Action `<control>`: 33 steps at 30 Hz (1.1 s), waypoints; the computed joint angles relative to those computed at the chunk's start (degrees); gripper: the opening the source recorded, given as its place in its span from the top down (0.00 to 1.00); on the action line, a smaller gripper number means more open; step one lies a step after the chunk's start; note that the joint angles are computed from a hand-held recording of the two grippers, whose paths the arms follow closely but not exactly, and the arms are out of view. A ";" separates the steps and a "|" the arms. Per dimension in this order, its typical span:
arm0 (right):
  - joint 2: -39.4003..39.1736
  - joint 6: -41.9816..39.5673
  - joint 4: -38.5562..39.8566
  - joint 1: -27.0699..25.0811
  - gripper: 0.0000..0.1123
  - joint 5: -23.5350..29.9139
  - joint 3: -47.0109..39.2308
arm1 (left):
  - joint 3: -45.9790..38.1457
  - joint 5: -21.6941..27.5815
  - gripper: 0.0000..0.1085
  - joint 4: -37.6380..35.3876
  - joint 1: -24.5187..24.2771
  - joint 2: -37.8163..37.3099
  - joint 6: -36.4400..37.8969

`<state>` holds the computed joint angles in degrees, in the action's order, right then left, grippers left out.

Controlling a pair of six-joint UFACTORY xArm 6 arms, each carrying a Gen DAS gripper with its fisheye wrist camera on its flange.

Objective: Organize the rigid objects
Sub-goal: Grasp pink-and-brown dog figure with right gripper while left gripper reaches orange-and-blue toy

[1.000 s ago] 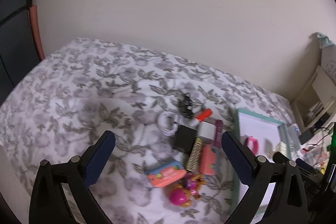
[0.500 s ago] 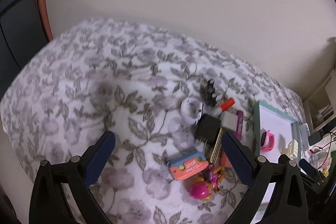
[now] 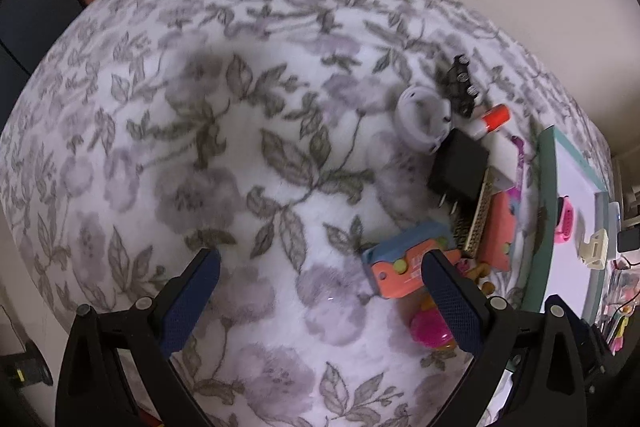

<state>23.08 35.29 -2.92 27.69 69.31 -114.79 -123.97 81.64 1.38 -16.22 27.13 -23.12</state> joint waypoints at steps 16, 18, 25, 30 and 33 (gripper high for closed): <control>5.65 -6.54 2.58 2.36 0.16 4.40 -5.13 | -1.70 2.96 0.07 -1.84 1.14 1.86 0.54; 5.90 -6.31 1.85 2.52 0.16 4.60 -4.93 | -2.21 3.34 0.07 -1.93 1.00 2.09 1.06; 4.57 -7.20 3.32 2.26 0.25 1.03 -2.08 | -4.88 3.84 0.07 -2.94 0.24 3.99 2.66; 6.12 -7.46 4.89 2.37 0.36 -0.43 -3.66 | -4.47 2.88 0.07 -5.34 -0.21 4.15 4.65; 6.03 -7.72 5.53 2.22 0.40 -1.28 -3.35 | -5.09 2.69 0.07 -5.28 -0.67 4.68 5.47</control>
<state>29.11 27.57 2.61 29.91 68.03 -118.13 -129.06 84.34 -3.90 -16.88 31.81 -17.64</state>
